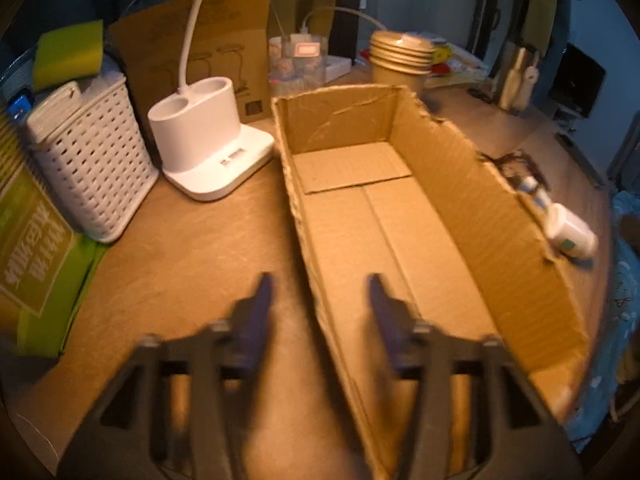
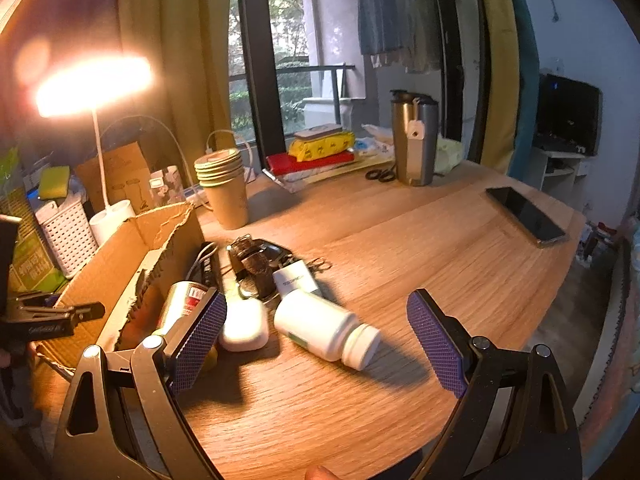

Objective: Organize rigid objects
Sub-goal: 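Hold the cardboard box wall with the left tool while the right tool approaches the red can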

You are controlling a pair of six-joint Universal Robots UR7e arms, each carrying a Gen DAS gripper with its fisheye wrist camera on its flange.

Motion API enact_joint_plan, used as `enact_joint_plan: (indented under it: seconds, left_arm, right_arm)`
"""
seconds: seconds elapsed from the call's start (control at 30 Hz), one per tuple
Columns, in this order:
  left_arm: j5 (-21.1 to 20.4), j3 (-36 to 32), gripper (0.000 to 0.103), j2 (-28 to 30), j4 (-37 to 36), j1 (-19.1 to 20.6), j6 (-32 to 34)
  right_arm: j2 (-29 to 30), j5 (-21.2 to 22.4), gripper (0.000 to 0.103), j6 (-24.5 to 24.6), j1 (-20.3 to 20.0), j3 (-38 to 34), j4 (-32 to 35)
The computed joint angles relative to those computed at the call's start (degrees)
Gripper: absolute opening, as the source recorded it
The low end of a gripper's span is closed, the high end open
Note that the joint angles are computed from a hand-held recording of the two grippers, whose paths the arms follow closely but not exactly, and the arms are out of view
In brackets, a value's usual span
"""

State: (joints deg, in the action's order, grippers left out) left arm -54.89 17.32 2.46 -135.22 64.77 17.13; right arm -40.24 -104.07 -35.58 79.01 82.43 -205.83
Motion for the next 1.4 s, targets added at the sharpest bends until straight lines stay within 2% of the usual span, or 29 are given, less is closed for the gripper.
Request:
enact_joint_plan:
  seconds: [0.03,0.1,0.13,0.2,0.27,0.37,0.47,0.63,0.97,1.3,1.4]
  left_arm:
    - [-0.6,3.6,0.063,-1.6,-2.4,0.0,0.7]
    - [-0.5,6.1,0.062,-2.6,-3.1,0.1,1.9]
    - [-1.3,6.4,0.057,-2.7,-2.9,0.5,1.5]
    - [-2.8,2.5,0.036,-0.9,0.5,1.2,-0.5]
    - [-3.8,3.5,0.026,-1.3,-0.7,1.5,-0.8]
    - [-3.8,4.7,0.019,-1.6,-3.8,1.6,-0.3]
    - [-4.0,4.9,0.017,-1.8,-3.8,1.8,-1.0]
    - [-2.7,8.2,0.017,-3.6,-6.5,1.7,-0.4]
    - [-2.2,3.1,0.017,-0.8,-5.0,2.0,-1.6]
    - [-0.9,2.9,0.018,-0.5,-5.6,1.8,-1.1]
    - [-0.7,3.4,0.018,-0.7,-5.8,1.8,-1.1]
  right_arm:
    - [0.1,0.3,0.094,0.2,0.0,-0.2,0.8]
    - [0.6,0.7,0.094,-0.6,0.1,-0.6,2.2]
    - [0.8,1.1,0.094,-1.0,0.2,-0.8,3.2]
    - [1.0,2.6,0.094,-1.7,0.1,-0.9,5.3]
    - [1.4,3.2,0.094,-2.2,0.3,-1.3,6.8]
    - [1.8,4.7,0.094,-2.5,0.3,-1.7,8.7]
    - [2.1,5.9,0.094,-2.7,0.5,-2.3,10.6]
    - [3.2,5.5,0.094,-4.8,1.3,-4.0,11.9]
    - [4.6,4.5,0.094,-5.8,1.7,-5.8,13.8]
    - [5.9,3.7,0.093,-6.9,2.1,-7.8,15.9]
    - [6.0,4.3,0.086,-6.9,2.1,-8.1,17.1]
